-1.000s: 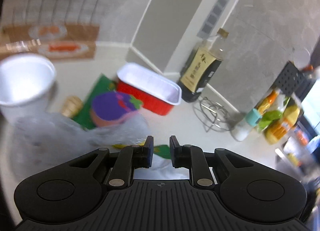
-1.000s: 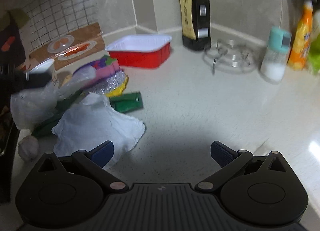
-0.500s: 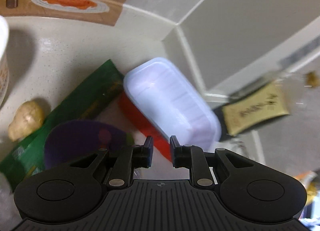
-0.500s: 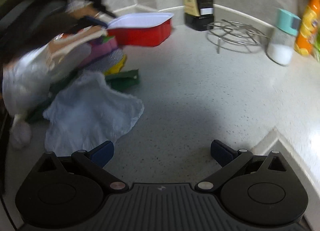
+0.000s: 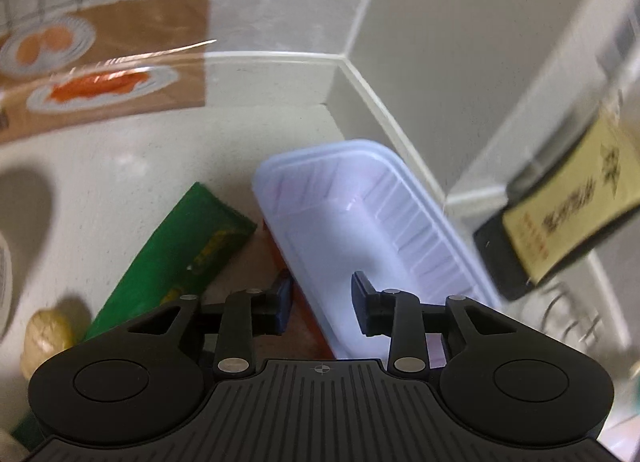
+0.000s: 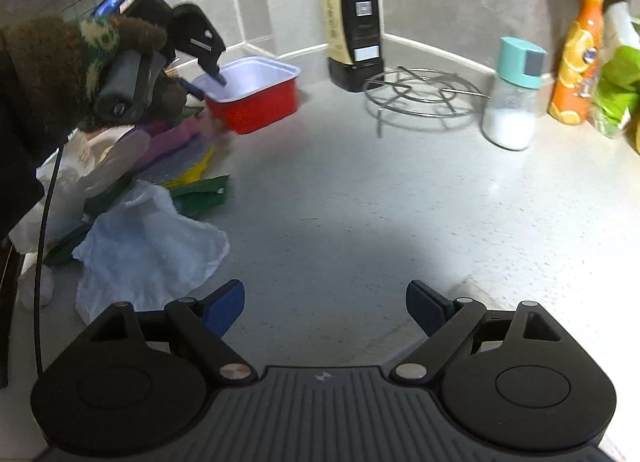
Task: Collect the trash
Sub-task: 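Grasp the tray rim with the left gripper and lift it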
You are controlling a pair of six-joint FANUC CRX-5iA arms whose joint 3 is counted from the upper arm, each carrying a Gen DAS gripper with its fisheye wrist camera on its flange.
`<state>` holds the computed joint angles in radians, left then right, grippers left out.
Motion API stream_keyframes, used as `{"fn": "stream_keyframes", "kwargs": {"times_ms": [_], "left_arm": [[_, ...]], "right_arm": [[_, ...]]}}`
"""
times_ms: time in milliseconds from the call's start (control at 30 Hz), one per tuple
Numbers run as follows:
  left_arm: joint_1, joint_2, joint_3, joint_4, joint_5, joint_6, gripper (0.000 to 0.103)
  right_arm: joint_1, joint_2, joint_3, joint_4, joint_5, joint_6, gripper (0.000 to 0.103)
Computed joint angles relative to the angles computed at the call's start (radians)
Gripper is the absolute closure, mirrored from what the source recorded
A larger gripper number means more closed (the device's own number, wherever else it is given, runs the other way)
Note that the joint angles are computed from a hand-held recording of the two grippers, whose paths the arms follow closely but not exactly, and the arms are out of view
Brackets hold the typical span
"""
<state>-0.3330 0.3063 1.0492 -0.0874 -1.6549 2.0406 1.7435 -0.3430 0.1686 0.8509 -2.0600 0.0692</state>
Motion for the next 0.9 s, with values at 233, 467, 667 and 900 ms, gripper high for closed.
{"fn": "stream_keyframes", "kwargs": {"times_ms": [233,467,667,900], "left_arm": [[-0.056,-0.076,-0.108,-0.066,0.042,-0.194,0.083],[0.058,-0.304,-0.393,0.161,0.208,-0.239,0.092],[0.171,-0.507,-0.531,0.249,0.254,-0.287,0.092],[0.510,-0.727,-0.751,0.585,0.185,-0.408,0.092]], "right_arm": [[0.065,0.001,-0.040,0.098,-0.078,-0.007,0.014],[0.119,-0.020,-0.059,0.127,-0.033,0.011,0.014],[0.099,-0.030,-0.080,0.099,0.128,0.075,0.014],[-0.094,0.046,-0.082,0.047,0.429,0.332,0.014]]}}
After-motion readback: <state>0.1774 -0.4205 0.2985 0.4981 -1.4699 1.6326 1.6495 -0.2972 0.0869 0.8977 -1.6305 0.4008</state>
